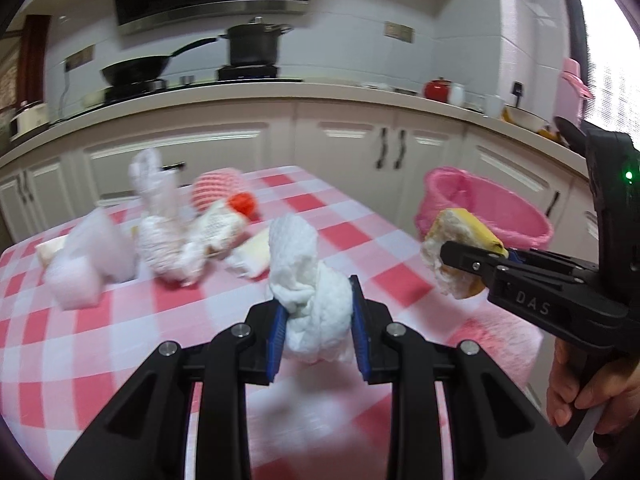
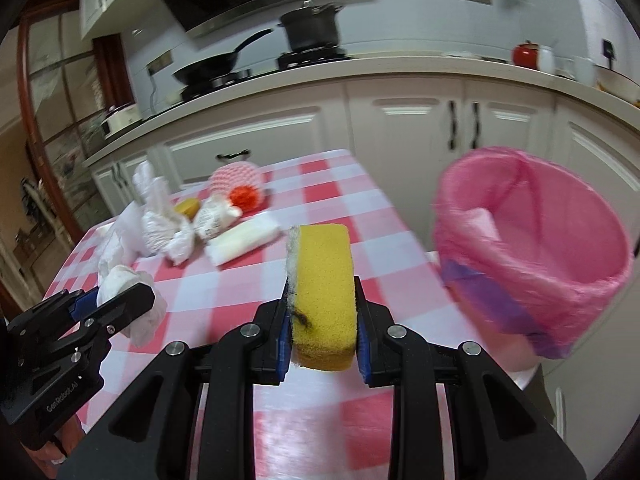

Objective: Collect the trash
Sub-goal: 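Carry the yellow sponge and white tissue over the pink bin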

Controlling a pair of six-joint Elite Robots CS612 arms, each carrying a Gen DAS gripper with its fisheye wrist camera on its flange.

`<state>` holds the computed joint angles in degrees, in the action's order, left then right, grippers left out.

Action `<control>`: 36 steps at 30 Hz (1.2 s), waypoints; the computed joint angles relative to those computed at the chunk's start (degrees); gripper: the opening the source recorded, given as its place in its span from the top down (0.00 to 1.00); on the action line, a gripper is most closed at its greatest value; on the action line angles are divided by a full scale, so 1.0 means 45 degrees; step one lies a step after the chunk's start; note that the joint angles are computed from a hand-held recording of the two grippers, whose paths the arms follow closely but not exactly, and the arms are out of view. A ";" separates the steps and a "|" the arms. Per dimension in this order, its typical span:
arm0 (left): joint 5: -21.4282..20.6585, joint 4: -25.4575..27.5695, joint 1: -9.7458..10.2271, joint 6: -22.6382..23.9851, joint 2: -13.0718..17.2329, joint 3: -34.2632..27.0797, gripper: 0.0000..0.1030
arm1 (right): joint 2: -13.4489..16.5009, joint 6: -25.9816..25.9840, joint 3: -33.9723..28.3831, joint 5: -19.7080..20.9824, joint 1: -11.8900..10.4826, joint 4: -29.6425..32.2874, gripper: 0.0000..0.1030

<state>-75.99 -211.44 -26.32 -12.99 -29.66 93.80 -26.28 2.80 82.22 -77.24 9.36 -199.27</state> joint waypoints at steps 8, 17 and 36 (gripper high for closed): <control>-0.0923 0.0413 -0.0302 0.0364 0.0344 -0.1013 0.73 | -0.0156 0.0469 0.0467 -0.0651 -0.0551 -0.0691 0.75; -0.2128 0.0965 -0.0457 0.0707 0.0752 -0.2503 0.73 | -0.0230 0.0746 0.0495 -0.1524 -0.1087 -0.1347 0.75; -0.4072 0.3010 -0.0593 0.1277 0.2100 -0.6461 0.70 | 0.0108 0.0535 -0.0713 -0.1971 -0.1900 -0.0324 0.74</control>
